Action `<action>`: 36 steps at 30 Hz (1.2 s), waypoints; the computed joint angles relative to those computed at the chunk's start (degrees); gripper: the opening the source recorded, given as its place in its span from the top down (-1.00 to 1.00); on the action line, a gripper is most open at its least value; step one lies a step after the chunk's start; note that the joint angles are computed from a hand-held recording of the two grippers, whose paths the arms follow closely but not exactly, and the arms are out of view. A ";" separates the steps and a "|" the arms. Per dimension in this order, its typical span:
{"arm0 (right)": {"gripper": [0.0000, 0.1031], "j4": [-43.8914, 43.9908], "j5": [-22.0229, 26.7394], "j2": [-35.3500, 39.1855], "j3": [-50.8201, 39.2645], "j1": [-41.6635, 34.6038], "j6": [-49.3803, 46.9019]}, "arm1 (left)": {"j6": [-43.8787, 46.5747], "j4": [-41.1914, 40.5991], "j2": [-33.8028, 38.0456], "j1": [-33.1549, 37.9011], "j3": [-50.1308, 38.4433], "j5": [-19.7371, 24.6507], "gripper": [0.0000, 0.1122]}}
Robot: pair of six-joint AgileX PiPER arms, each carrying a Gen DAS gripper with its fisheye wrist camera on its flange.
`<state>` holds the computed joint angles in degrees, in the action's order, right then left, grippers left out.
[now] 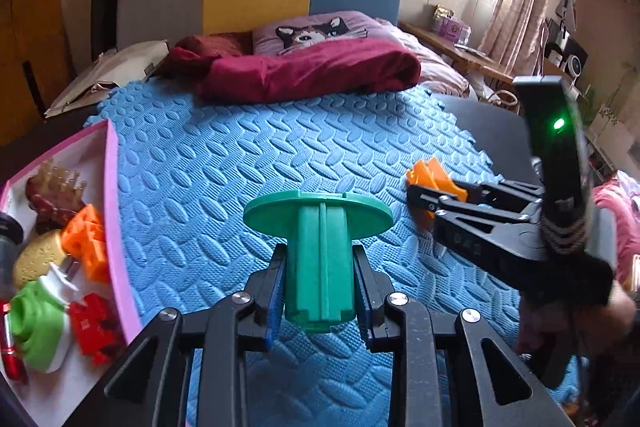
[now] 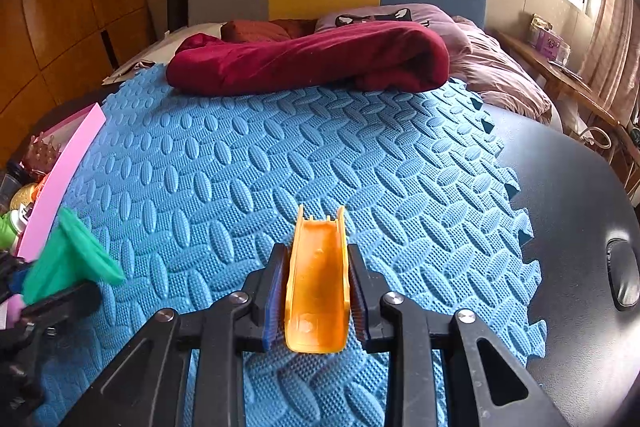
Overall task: Organize rigid objects
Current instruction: 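Carry the green spool over the white tray with the left gripper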
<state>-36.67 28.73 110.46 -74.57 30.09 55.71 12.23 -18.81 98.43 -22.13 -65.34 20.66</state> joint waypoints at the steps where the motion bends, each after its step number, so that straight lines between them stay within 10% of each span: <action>1: 0.44 -0.09 -0.03 0.03 0.01 -0.02 0.10 | -0.04 -0.25 -0.96 0.34 0.34 0.38 0.46; 36: 0.44 -0.88 0.13 0.10 -0.02 0.17 0.93 | 12.04 -9.48 -17.73 15.88 12.34 4.22 0.46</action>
<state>-37.55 28.86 110.56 -74.59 30.27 56.64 24.26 -28.28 80.71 -6.25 -53.00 24.88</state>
